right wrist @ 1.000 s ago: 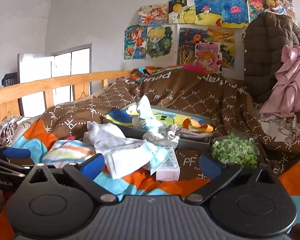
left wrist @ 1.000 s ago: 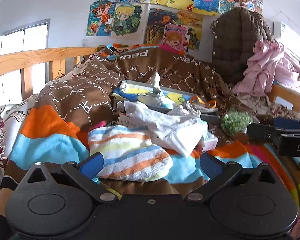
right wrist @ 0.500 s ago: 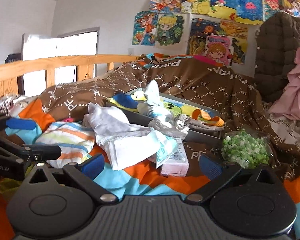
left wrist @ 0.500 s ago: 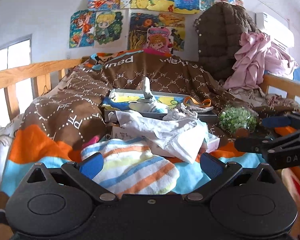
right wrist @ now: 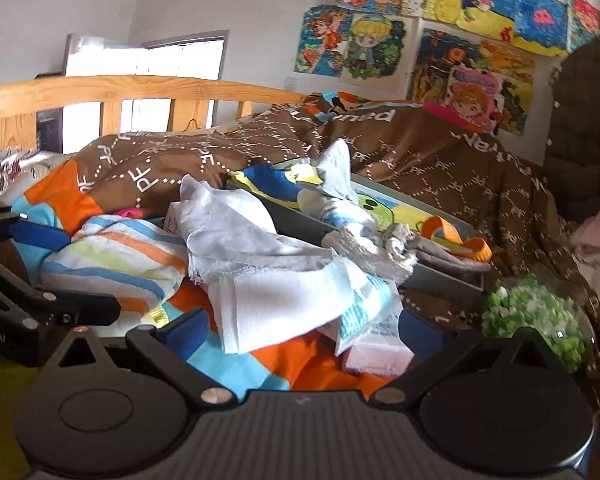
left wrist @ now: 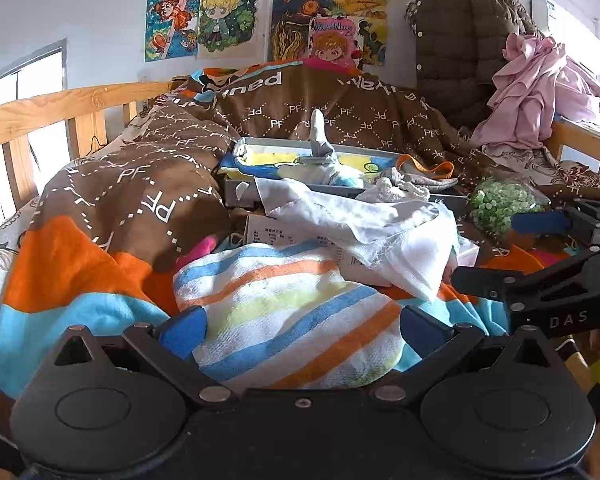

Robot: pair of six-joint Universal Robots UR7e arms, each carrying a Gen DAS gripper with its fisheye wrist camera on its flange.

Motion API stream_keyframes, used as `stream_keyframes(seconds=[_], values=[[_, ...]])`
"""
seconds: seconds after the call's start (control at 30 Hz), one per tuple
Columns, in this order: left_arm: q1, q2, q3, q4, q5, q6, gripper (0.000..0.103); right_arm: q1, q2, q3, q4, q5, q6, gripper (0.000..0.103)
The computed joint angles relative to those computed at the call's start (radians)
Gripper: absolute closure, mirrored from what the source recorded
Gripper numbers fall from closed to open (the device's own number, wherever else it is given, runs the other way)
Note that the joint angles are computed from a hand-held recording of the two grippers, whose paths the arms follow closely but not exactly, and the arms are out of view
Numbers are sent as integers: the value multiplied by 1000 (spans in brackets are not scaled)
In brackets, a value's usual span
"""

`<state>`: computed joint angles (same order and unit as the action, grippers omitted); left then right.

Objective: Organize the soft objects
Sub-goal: 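Grasp the striped sock with the left gripper while the right gripper grasps the white frayed gauze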

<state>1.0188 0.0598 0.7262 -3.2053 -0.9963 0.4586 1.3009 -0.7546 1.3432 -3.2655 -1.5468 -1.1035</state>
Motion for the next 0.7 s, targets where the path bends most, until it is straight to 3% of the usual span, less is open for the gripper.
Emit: stream_keyframes(seconds=[0.27,0.5,0.7], values=[[11,38,-73,37,32,0,1,3,44,-58,28,-7,-62,0],[23,43,-91,72,28,-55,1,2,77,-77,-20,-2,-120,1],[26,47,-95,69,19,-57,1,5,103,-98,-27,-8,-171,11]])
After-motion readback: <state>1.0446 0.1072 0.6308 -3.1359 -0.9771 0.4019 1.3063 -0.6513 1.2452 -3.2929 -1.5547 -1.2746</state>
